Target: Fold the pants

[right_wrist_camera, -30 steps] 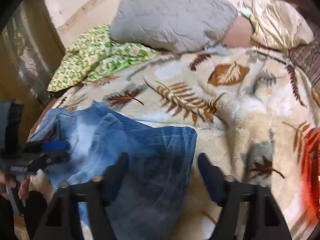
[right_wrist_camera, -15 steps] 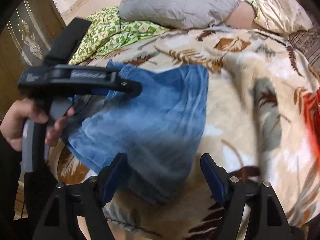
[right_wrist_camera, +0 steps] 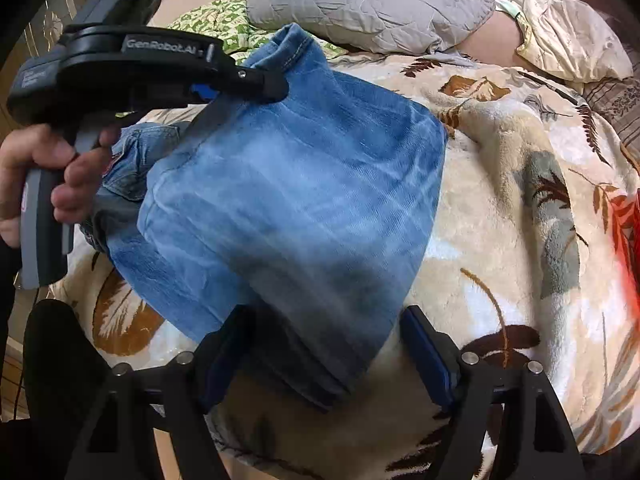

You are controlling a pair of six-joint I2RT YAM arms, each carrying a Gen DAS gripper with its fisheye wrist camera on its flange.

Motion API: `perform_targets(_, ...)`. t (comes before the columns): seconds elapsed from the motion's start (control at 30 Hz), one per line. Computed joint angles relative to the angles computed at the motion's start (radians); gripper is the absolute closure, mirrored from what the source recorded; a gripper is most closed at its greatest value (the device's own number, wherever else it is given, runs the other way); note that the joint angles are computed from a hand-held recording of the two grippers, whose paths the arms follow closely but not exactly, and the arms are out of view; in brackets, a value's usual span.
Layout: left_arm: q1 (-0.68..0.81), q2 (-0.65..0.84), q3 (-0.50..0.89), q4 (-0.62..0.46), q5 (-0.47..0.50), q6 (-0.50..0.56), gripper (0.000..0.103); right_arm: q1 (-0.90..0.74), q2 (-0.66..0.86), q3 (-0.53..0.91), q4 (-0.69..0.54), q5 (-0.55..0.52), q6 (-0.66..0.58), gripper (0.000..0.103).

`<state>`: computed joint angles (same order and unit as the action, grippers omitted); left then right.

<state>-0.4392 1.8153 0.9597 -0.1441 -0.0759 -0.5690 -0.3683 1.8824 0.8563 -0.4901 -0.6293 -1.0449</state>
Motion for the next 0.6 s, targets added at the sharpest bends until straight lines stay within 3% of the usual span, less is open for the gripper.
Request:
perform_targets(0.07, 0.036, 0.091, 0.053, -0.084, 0.030, -0.029, 0.076, 0.002, -0.002, -0.006, 0.009, 0.002, -0.004, 0.023)
perform_targets(0.17, 0.061, 0.101, 0.009, -0.018, 0.060, -0.041, 0.073, -0.001, -0.001, -0.006, 0.008, 0.000, -0.006, 0.023)
perform_targets(0.23, 0.056, 0.089, 0.018, -0.044, 0.056, -0.039, 0.067, 0.000, -0.004, -0.010, 0.010, 0.000, -0.005, 0.022)
perform_targets(0.3, 0.045, 0.045, -0.011, -0.044, 0.034, -0.040, 0.033, -0.004, -0.005, -0.006, -0.003, -0.005, -0.012, 0.021)
perform_targets(0.37, 0.039, -0.031, -0.082, -0.010, 0.043, -0.067, 0.017, -0.014, -0.001, 0.009, -0.029, -0.016, -0.023, 0.021)
perform_targets(0.6, -0.030, -0.244, -0.229, -0.060, 0.046, -0.085, 0.016, -0.152, -0.035, 0.022, -0.134, -0.106, -0.246, 0.021)
